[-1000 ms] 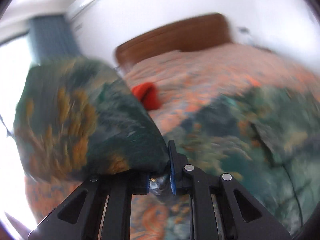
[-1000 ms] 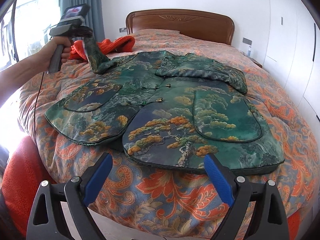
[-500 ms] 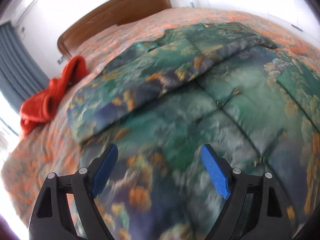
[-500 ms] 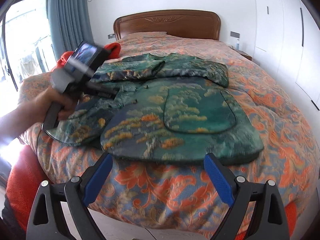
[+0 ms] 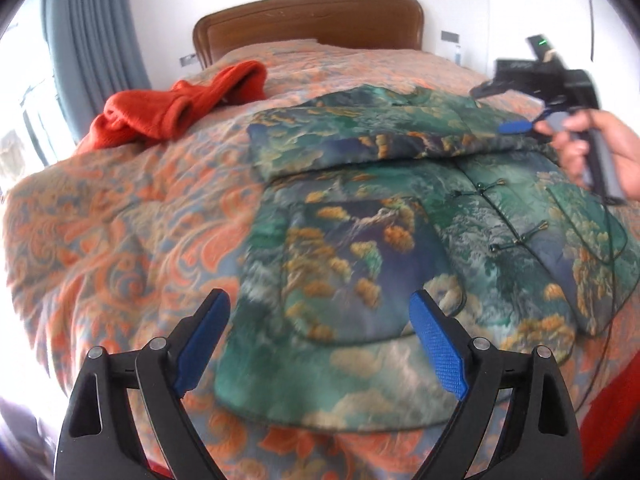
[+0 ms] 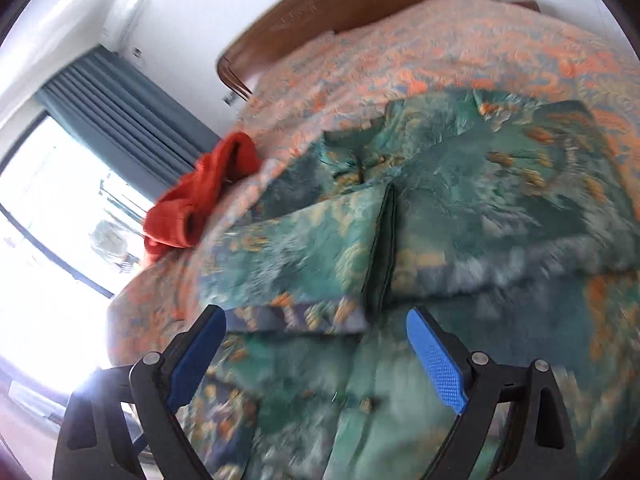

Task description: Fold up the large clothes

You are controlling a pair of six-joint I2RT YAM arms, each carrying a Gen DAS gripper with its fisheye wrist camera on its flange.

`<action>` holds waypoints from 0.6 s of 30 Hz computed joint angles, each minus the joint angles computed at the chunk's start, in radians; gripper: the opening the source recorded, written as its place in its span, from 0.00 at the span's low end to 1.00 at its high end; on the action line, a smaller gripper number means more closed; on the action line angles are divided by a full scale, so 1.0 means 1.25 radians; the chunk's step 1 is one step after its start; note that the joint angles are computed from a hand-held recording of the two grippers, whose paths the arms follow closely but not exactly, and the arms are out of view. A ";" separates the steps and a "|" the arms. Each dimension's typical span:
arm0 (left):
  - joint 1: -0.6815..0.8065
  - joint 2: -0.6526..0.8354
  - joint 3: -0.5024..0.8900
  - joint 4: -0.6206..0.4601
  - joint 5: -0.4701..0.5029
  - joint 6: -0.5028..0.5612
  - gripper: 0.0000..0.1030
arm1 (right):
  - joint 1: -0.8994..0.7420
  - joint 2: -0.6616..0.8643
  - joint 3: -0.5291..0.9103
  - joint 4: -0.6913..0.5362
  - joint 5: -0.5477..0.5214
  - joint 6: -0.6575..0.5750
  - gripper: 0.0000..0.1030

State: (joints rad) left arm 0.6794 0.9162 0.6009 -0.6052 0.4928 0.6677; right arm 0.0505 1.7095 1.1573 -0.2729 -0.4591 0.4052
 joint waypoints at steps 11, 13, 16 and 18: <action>0.133 0.061 0.010 -0.061 0.061 0.100 0.89 | 0.057 0.302 0.325 -0.112 0.107 0.006 0.13; 0.125 0.063 0.015 -0.064 0.067 0.087 0.89 | 0.082 0.284 0.353 -0.106 0.180 -0.058 0.13; 0.081 0.054 0.017 -0.049 0.051 0.043 0.89 | 0.098 0.310 0.436 -0.124 0.249 -0.103 0.13; 0.043 0.054 0.023 -0.040 0.034 0.013 0.89 | 0.108 0.356 0.494 -0.151 0.288 -0.119 0.13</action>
State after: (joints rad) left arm 0.7330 0.9836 0.6301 -0.6549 0.5349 0.6837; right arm 0.1858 2.1543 1.7746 -0.4618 -0.0992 0.2570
